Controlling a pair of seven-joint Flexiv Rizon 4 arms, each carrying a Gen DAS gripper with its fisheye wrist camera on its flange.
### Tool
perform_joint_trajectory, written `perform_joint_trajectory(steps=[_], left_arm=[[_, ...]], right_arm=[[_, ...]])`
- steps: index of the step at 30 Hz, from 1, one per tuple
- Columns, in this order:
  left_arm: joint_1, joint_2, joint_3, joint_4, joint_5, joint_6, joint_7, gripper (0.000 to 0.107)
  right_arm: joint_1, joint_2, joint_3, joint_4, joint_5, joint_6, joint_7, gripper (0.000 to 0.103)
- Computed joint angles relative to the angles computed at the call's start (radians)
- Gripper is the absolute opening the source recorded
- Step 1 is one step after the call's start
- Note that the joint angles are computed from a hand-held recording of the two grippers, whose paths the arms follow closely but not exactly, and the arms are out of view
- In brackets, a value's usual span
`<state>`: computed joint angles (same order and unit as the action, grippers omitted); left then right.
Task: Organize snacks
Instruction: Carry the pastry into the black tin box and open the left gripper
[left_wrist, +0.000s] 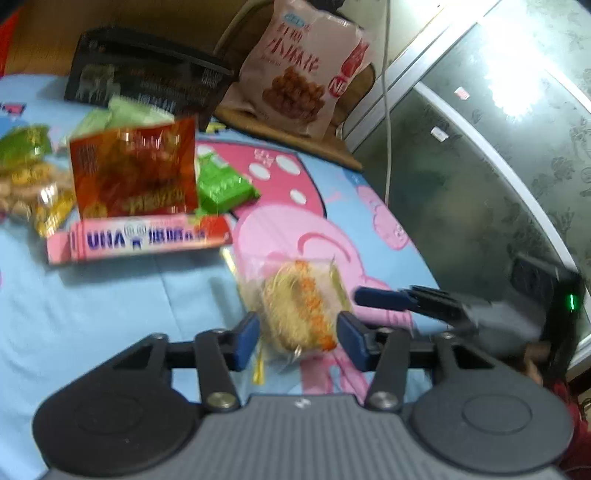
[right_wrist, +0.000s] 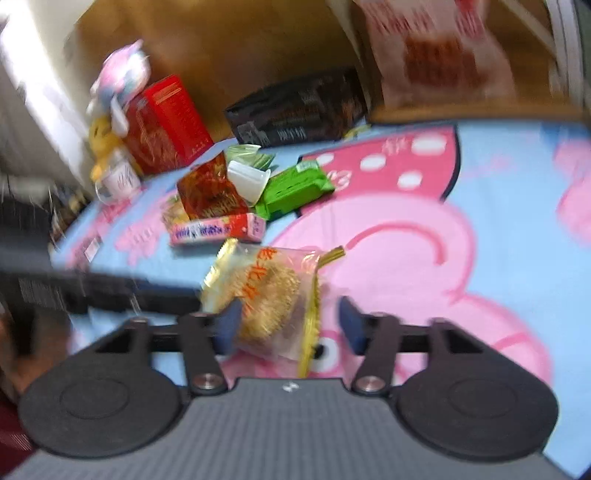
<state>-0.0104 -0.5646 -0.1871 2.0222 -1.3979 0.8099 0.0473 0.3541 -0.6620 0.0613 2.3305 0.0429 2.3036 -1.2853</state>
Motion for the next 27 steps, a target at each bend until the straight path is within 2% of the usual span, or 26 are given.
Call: perform_joint_trajectory(steps=[1,2,7,8,9,10,12,14,18,20,22,27], left_arm=[[0.001,0.003,0.002,-0.001,0.001,0.001,0.003,0.054],[0.000,0.001,0.005,-0.006,0.014,0.001,-0.009,0.054],[-0.002,-0.049,0.007,-0.061,0.174,-0.017,-0.147,0.050],[-0.002,-0.058,0.002,-0.066,0.196,-0.013,-0.158,0.047],[0.000,-0.066,-0.001,-0.073,0.222,-0.013,-0.172,0.036],[0.007,-0.073,-0.005,-0.080,0.249,-0.025,-0.194,0.032],[0.018,-0.065,-0.021,-0.083,0.250,-0.017,-0.196,0.032],[0.024,-0.048,-0.038,-0.091,0.227,0.014,-0.160,0.032],[0.042,-0.040,-0.056,-0.179,0.188,0.012,-0.159,0.033],[0.035,-0.053,-0.066,-0.250,0.170,0.047,-0.150,0.035],[0.028,-0.096,-0.075,-0.353,0.172,0.089,-0.168,0.036],[0.015,-0.302,-0.097,-0.685,0.302,0.159,-0.342,0.039]], right_arm=[[0.054,-0.007,-0.034,0.013,0.039,0.029,-0.054,0.084],[0.089,-0.019,-0.051,0.020,0.072,0.056,-0.103,0.085],[0.127,-0.082,-0.075,0.004,0.091,0.085,-0.232,0.081],[0.122,-0.091,-0.068,-0.008,0.082,0.075,-0.239,0.070],[0.123,-0.096,-0.065,-0.012,0.082,0.072,-0.246,0.065],[0.152,-0.107,-0.082,-0.026,0.112,0.082,-0.272,0.056],[0.158,-0.081,-0.084,-0.032,0.119,0.040,-0.283,0.050],[0.122,-0.061,-0.063,-0.048,0.097,0.030,-0.267,0.044],[0.009,-0.025,-0.035,-0.145,-0.018,-0.025,-0.213,0.044],[-0.011,-0.030,-0.052,-0.232,-0.060,-0.061,-0.210,0.044],[-0.029,-0.055,-0.071,-0.345,-0.099,-0.114,-0.204,0.044],[-0.146,-0.200,-0.024,-0.711,-0.268,-0.336,-0.088,0.044]])
